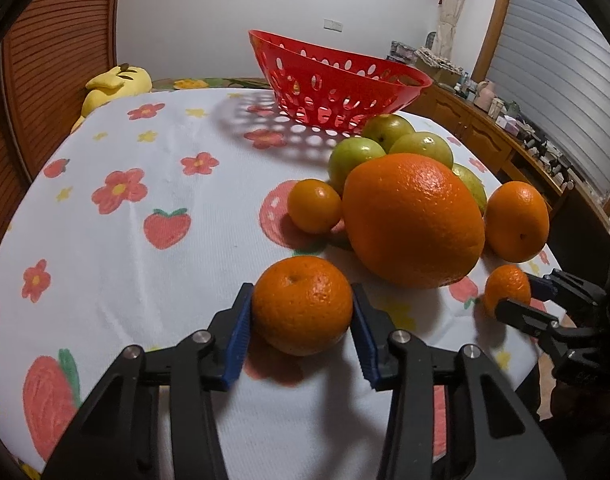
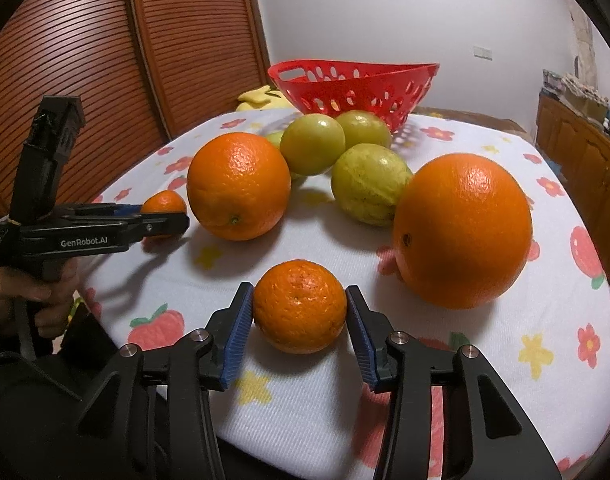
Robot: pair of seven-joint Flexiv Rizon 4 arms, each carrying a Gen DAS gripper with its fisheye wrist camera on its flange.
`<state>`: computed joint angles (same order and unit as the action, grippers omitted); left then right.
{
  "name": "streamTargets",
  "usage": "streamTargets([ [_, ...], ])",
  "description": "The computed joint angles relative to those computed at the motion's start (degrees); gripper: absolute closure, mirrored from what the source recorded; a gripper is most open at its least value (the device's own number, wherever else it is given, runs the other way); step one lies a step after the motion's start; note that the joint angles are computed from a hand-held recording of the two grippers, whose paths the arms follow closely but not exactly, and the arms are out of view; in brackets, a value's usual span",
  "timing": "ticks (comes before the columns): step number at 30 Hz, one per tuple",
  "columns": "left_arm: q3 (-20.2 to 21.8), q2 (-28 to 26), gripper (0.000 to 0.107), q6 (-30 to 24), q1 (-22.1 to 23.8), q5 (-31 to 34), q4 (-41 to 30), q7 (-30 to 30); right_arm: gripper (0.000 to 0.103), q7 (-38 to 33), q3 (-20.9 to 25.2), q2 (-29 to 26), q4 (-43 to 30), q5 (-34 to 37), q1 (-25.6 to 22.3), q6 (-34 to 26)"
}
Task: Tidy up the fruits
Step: 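Lower the left tool onto a small tangerine and close it while the right tool grasps another tangerine, then carry both tangerines into the red basket and open both tools to release them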
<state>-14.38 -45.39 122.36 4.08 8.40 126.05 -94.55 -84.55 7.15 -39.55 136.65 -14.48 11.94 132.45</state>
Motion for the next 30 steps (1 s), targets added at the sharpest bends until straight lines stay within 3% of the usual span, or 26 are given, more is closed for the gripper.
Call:
streamTargets([
  [12,0.97,3.84,0.062,3.1,-0.05,0.95,0.18,-0.96,0.057,-0.13,0.23,3.44,-1.18,-3.53,-2.32,0.13],
  [30,0.96,4.27,0.062,-3.29,-2.5,-1.59,-11.67,4.33,0.057,4.85,1.12,5.91,-9.4,-15.59,-9.06,-4.61],
])
